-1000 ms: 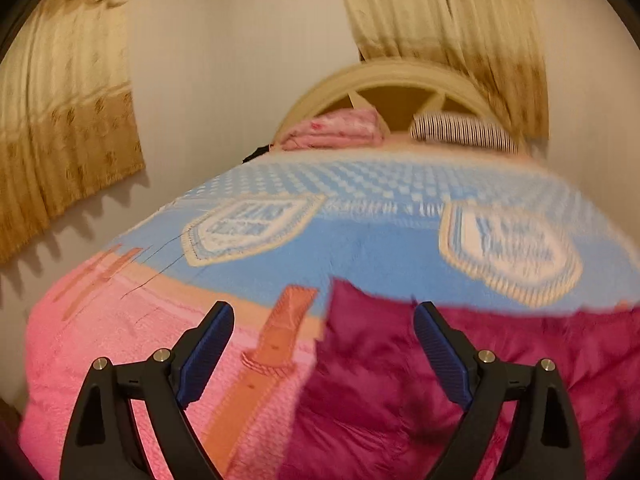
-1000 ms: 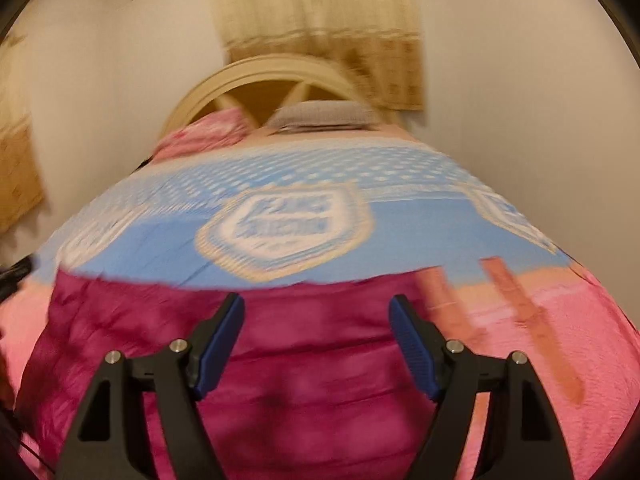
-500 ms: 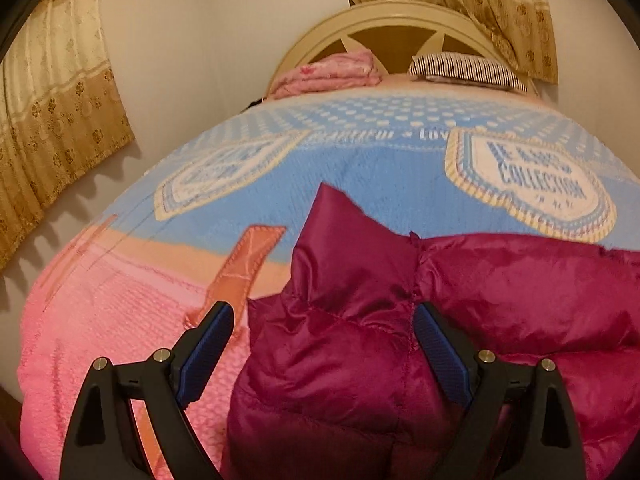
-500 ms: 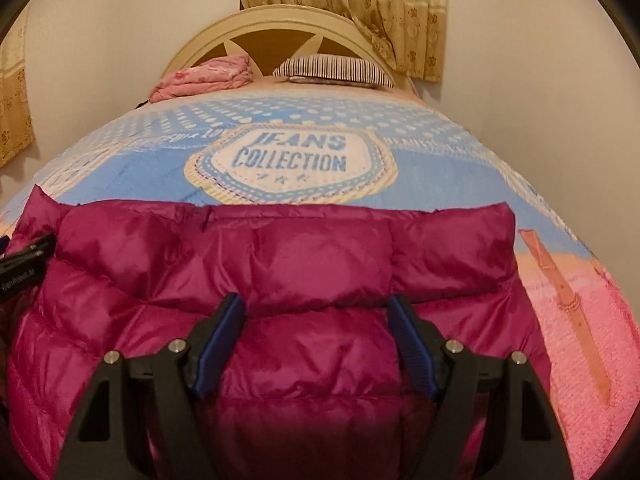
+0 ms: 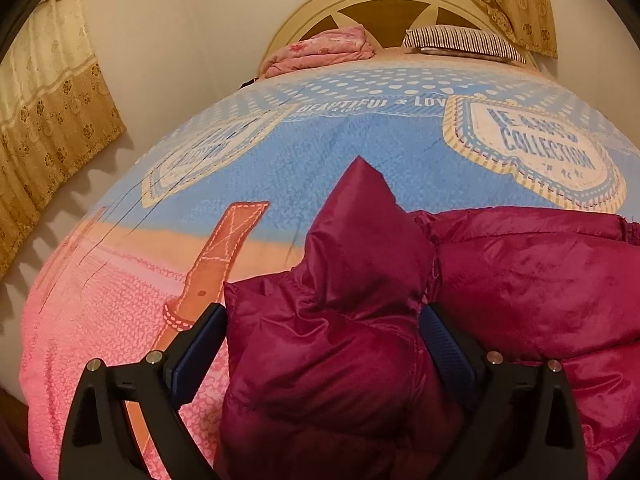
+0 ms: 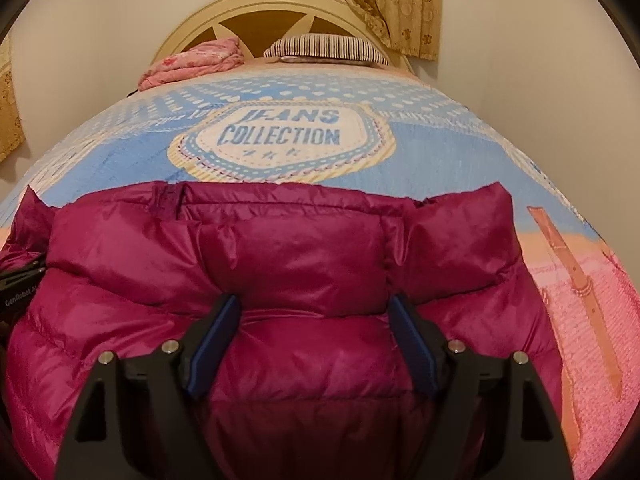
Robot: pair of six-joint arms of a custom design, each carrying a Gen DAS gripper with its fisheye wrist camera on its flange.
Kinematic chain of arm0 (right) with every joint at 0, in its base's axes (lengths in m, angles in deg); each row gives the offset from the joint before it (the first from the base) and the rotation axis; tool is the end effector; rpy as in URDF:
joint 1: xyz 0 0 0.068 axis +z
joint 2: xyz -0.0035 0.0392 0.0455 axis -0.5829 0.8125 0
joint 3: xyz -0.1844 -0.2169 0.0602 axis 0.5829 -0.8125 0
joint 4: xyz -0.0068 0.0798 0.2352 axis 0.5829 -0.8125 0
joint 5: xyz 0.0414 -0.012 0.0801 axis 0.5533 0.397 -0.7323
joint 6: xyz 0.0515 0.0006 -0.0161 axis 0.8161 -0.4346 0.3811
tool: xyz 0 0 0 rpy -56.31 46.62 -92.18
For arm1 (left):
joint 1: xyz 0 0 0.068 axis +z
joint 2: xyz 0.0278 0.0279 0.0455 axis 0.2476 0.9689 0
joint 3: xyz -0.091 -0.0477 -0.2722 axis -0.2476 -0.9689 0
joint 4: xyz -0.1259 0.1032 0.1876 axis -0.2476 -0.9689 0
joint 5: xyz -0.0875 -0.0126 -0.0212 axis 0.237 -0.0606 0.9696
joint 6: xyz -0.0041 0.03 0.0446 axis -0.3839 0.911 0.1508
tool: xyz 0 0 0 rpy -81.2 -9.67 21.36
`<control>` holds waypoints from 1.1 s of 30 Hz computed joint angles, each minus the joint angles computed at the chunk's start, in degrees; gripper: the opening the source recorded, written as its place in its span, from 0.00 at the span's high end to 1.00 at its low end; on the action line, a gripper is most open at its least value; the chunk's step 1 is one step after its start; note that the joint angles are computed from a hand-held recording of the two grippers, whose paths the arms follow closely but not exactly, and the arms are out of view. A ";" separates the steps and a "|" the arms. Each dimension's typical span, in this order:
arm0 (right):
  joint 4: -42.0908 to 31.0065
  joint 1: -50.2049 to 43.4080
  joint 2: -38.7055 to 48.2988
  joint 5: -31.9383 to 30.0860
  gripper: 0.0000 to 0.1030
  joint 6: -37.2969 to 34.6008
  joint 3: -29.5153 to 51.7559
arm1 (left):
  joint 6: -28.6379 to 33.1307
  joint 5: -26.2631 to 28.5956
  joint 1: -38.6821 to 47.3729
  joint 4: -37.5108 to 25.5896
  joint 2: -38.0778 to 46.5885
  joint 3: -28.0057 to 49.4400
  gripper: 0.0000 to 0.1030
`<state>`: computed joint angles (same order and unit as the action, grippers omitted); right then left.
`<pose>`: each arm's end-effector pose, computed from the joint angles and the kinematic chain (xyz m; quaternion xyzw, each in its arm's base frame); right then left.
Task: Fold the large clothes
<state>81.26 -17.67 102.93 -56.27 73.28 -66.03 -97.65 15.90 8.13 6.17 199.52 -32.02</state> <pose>0.2122 0.0691 0.0533 -0.1653 0.9082 0.0542 0.3807 0.1812 0.0015 0.0238 -0.2585 0.8841 0.2100 0.3279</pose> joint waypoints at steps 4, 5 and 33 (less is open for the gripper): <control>-2.34 -0.04 0.12 -0.02 0.22 0.10 1.20 | 0.85 1.54 1.31 0.17 0.24 0.17 0.05; -2.99 0.12 0.10 0.19 0.22 0.15 1.57 | 0.87 1.63 1.40 0.03 0.24 0.25 0.05; -8.74 3.55 1.51 6.57 0.16 0.29 5.48 | -0.07 0.83 0.72 -2.18 0.44 1.48 0.04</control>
